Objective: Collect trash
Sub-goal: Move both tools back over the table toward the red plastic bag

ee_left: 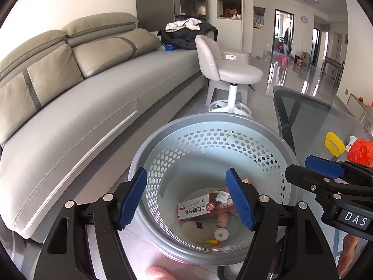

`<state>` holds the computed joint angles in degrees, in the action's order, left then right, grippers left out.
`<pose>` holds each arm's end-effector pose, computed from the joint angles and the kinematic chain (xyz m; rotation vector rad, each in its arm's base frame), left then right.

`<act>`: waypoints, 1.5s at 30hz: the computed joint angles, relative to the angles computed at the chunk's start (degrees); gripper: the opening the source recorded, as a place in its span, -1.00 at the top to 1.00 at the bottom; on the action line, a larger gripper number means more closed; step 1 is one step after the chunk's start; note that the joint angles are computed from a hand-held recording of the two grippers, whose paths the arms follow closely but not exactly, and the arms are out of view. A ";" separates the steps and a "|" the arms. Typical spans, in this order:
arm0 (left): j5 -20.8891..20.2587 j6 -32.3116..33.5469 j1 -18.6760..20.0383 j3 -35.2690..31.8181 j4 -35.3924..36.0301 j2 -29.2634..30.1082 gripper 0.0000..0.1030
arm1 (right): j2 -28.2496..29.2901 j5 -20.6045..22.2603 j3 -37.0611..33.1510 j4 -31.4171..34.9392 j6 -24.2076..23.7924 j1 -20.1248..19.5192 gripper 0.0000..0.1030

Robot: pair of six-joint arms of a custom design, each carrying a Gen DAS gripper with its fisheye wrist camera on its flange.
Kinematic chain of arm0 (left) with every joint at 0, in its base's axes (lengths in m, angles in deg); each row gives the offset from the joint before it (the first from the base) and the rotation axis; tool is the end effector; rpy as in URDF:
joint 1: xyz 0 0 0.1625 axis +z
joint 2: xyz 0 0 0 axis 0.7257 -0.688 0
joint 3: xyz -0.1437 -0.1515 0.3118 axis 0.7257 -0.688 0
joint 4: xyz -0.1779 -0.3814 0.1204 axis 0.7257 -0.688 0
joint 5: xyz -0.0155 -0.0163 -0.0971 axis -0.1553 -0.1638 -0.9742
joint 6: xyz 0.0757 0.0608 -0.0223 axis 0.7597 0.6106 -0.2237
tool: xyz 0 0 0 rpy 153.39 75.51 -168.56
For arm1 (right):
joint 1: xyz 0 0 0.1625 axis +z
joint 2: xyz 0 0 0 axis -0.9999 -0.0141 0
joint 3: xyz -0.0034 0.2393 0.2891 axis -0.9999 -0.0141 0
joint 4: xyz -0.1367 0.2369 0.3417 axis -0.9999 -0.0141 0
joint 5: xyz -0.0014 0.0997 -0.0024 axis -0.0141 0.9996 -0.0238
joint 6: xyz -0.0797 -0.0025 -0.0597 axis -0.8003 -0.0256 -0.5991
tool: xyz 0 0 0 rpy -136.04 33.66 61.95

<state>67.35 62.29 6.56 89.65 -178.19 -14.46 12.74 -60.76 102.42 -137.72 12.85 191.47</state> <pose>-0.0831 -0.4926 0.1819 -0.0434 1.9526 -1.0865 0.2522 -0.5936 -0.0257 1.1308 -2.6701 0.4937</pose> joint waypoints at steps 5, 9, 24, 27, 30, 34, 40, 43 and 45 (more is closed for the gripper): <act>-0.05 0.05 0.00 0.01 0.03 -0.05 -0.33 | 0.02 -0.11 0.31 -0.64 0.39 -0.10 -0.04; -0.43 -0.50 0.18 0.11 0.66 -0.26 -0.33 | -0.21 -0.19 0.72 -0.67 0.75 -0.30 -0.04; -1.26 -0.90 -0.37 1.11 -0.33 0.08 -0.37 | -4.22 -0.65 5.19 -3.96 2.39 -2.39 -0.04; -2.05 -1.32 -0.94 1.48 -0.31 0.20 -0.40 | -5.81 -0.13 6.82 -4.49 3.21 -3.36 -0.06; -2.09 -1.11 -1.65 1.42 -0.19 1.10 -0.44 | -7.38 -0.48 8.99 -6.23 2.56 -4.06 -0.06; -2.93 -0.07 -2.72 0.97 -0.99 2.44 -0.46 | -10.06 -0.37 12.28 -9.26 1.28 -4.91 -0.09; -4.48 2.27 -4.84 -1.40 -0.93 6.19 -0.47 | -14.74 0.05 16.67 -14.37 -0.55 -7.07 -0.12; -6.18 3.78 -5.98 -3.04 -2.13 8.50 -0.48 | -16.81 0.39 18.41 -17.47 -1.08 -8.68 -0.19; -7.31 4.57 -6.57 -4.23 -2.73 10.03 -0.48 | -17.87 -0.27 19.39 -20.35 -1.78 -9.95 -0.19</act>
<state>60.04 66.85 0.00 85.42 -180.92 -4.43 -5.13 -61.03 121.81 -158.07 11.07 181.53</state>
